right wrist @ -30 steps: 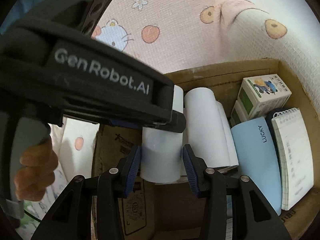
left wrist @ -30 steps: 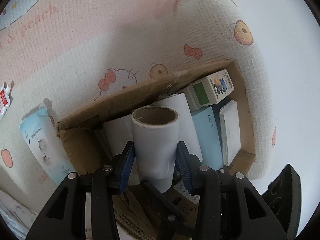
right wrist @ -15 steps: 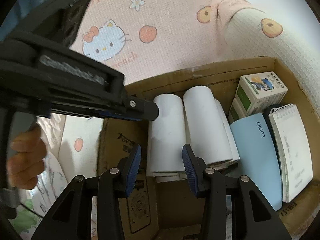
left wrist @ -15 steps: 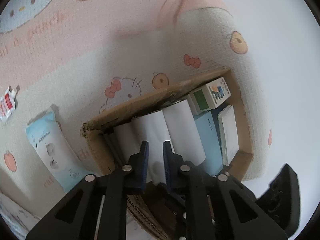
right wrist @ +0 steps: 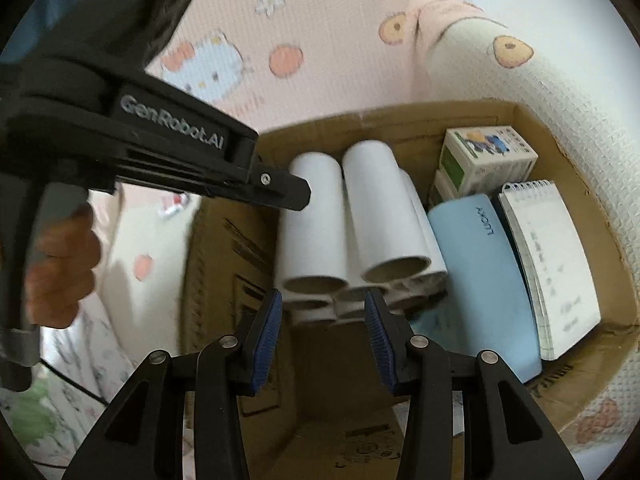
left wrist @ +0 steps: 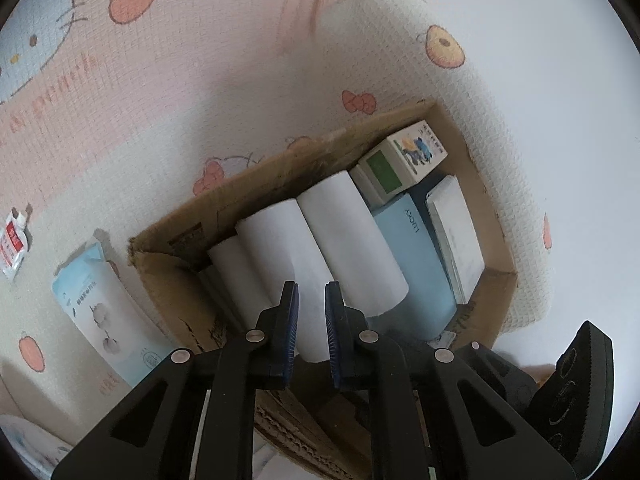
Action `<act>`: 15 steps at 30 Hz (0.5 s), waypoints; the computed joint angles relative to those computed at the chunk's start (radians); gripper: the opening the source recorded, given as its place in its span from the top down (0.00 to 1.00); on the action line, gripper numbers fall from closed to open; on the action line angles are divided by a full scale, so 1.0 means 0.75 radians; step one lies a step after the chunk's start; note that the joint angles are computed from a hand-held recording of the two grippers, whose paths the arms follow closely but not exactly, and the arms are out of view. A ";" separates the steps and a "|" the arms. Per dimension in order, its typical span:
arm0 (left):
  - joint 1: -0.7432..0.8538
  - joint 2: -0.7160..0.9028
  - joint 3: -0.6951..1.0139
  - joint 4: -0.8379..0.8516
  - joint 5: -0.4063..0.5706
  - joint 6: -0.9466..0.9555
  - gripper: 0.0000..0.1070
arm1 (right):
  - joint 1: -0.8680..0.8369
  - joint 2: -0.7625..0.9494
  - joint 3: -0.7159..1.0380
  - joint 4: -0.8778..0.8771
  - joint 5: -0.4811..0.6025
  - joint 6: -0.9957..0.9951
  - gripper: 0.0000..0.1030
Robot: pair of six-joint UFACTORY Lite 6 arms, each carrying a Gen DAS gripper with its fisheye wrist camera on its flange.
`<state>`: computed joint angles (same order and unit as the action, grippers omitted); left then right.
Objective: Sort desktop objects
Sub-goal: 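Raise both open grippers above the box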
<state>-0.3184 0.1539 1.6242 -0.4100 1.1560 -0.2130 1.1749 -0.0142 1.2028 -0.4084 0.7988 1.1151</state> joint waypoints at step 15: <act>0.012 -0.030 -0.055 -0.066 -0.037 0.056 0.86 | 0.006 0.062 0.033 -0.080 0.082 0.027 0.61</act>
